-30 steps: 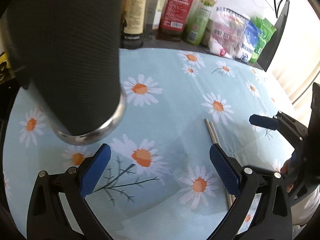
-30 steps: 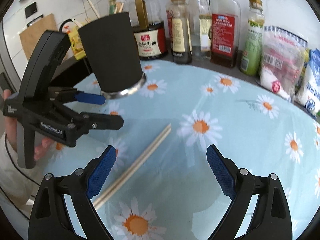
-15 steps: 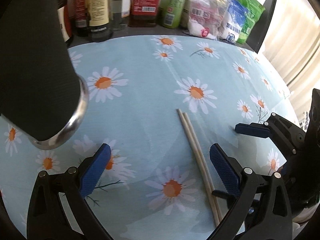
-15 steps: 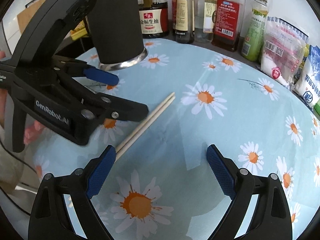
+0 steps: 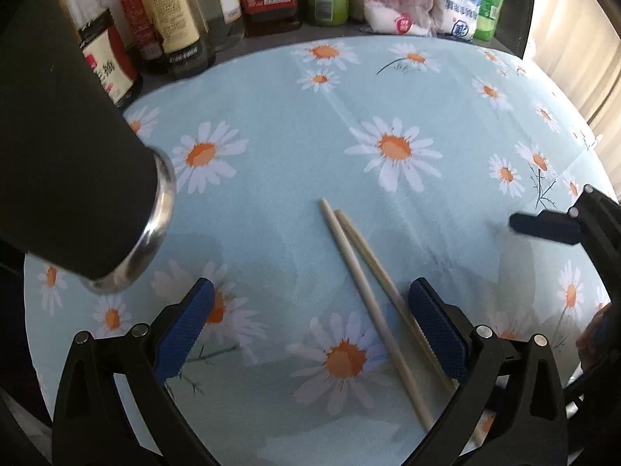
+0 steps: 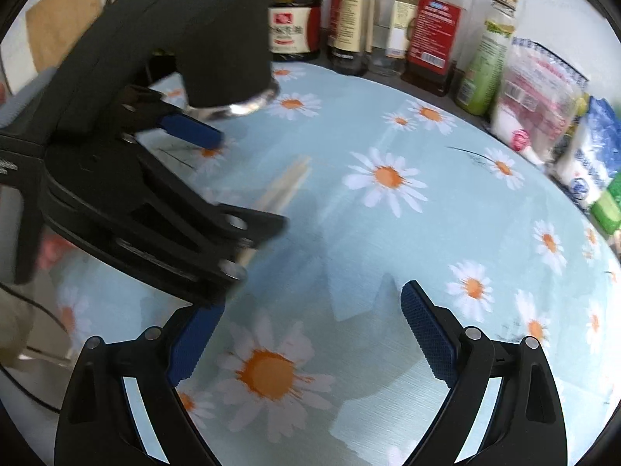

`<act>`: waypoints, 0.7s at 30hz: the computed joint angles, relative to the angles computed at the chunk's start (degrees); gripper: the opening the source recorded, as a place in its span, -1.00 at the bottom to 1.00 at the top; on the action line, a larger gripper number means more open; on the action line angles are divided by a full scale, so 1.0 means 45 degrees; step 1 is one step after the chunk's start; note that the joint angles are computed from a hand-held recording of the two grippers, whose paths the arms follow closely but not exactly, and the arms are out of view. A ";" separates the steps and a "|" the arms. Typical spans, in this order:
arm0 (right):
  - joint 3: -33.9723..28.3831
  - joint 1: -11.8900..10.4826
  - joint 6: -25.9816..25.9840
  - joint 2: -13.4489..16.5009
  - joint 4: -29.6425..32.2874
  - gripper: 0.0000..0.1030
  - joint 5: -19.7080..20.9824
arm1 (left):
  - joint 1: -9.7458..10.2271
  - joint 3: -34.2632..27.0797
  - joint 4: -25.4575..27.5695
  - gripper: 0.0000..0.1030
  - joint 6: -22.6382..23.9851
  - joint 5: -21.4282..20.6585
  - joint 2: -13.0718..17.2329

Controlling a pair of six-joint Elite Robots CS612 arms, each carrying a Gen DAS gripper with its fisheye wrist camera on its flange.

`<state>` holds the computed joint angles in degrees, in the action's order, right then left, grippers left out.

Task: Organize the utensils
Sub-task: 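Lower both open tools onto the two wooden chopsticks on the tablecloth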

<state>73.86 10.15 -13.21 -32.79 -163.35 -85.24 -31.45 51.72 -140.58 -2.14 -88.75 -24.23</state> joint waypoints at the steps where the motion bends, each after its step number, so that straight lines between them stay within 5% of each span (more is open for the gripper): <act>1: 0.0013 0.0012 -0.0052 -0.0004 0.0012 0.71 -0.0222 | 0.0016 -0.0049 0.0246 0.90 -0.0160 0.0058 -0.0015; 6: 0.0225 -0.0198 0.0538 -0.0112 -0.0198 0.71 0.0687 | 0.0247 0.0217 0.0113 0.88 -0.0865 -0.0873 -0.0191; 10: 0.0196 -0.0147 0.0463 -0.0116 -0.0281 0.71 0.1270 | 0.0256 0.0561 -0.0085 0.88 -0.1314 -0.0683 -0.0393; 21: -0.0310 0.0199 0.0404 0.0046 0.0540 0.71 0.0059 | 0.0180 0.0634 0.0895 0.88 -0.1799 -0.0092 -0.0509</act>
<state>72.46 11.05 -11.40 -32.58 -160.92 -84.98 -30.64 54.57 -136.55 -10.24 -89.16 -26.52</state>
